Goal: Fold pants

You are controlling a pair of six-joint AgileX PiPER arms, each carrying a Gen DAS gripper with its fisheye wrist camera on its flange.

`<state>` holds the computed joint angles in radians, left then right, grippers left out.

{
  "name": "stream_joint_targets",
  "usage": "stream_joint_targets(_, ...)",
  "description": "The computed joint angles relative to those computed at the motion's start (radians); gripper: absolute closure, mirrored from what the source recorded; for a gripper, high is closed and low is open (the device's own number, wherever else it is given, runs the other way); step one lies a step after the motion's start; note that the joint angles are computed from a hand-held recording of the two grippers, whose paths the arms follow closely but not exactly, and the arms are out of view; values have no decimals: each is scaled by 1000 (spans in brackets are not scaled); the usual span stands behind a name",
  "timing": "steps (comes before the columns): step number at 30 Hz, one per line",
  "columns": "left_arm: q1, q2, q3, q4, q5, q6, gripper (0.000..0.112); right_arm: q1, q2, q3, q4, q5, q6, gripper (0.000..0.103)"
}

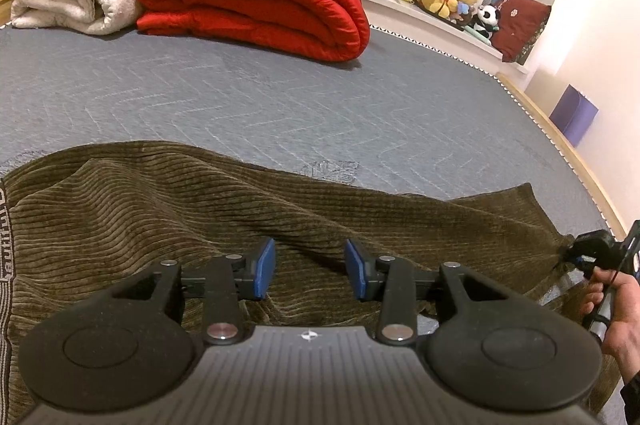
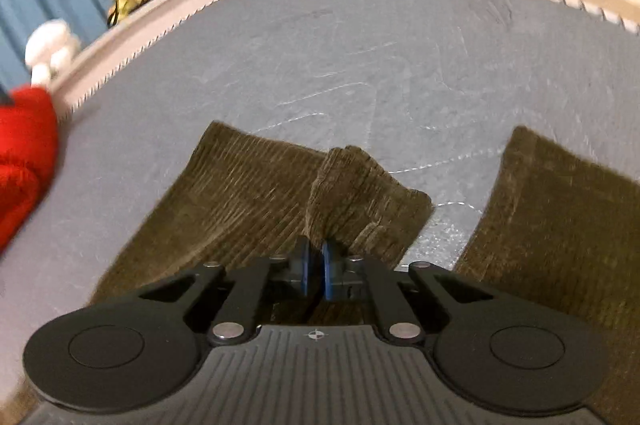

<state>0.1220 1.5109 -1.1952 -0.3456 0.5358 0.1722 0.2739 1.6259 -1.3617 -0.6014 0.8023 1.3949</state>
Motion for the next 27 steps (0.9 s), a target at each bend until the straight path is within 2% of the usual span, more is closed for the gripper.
stream_joint_targets(3,8,7,-8,-13,5,9,69,6,-41,35,-126,-26,116,98)
stream_joint_targets(6,23,12,-16,-40,15,33,69,11,-69,50,-274,-15,214,98)
stream_joint_targets(8,34,12,-19,-59,23,51,69,-3,-75,60,-316,-18,195,95)
stream_joint_targets(9,42,12,-21,-74,30,66,69,-13,-57,39,-278,16,129,94)
stream_joint_targets(10,48,12,-22,-88,34,79,68,-23,-31,4,-225,69,62,89)
stream_joint_targets(11,53,10,-21,-96,35,86,67,-33,-11,-21,-186,133,34,80)
stream_joint_targets(13,63,10,-24,-109,41,95,66,-53,-24,-14,-174,174,98,64)
stream_joint_targets(15,73,12,-32,-125,49,100,66,-38,-32,-33,-221,242,175,64)
stream_joint_targets(17,82,10,-33,-144,56,110,66,-15,-58,-36,-269,209,189,63)
stream_joint_targets(19,89,15,-43,-162,67,118,66,-1,-69,-62,-246,105,119,63)
stream_joint_targets(22,82,19,-49,-157,69,109,66,-32,3,-167,-7,-42,-166,59)
stream_joint_targets(23,80,20,-50,-154,68,109,66,-42,54,-222,90,-60,-266,57)
stream_joint_targets(24,80,20,-50,-154,69,109,66,-48,129,-304,185,-49,-366,55)
stream_joint_targets(25,83,20,-49,-156,72,114,66,-57,195,-399,252,2,-466,52)
stream_joint_targets(27,91,19,-49,-157,75,118,66,-59,338,-599,266,133,-546,46)
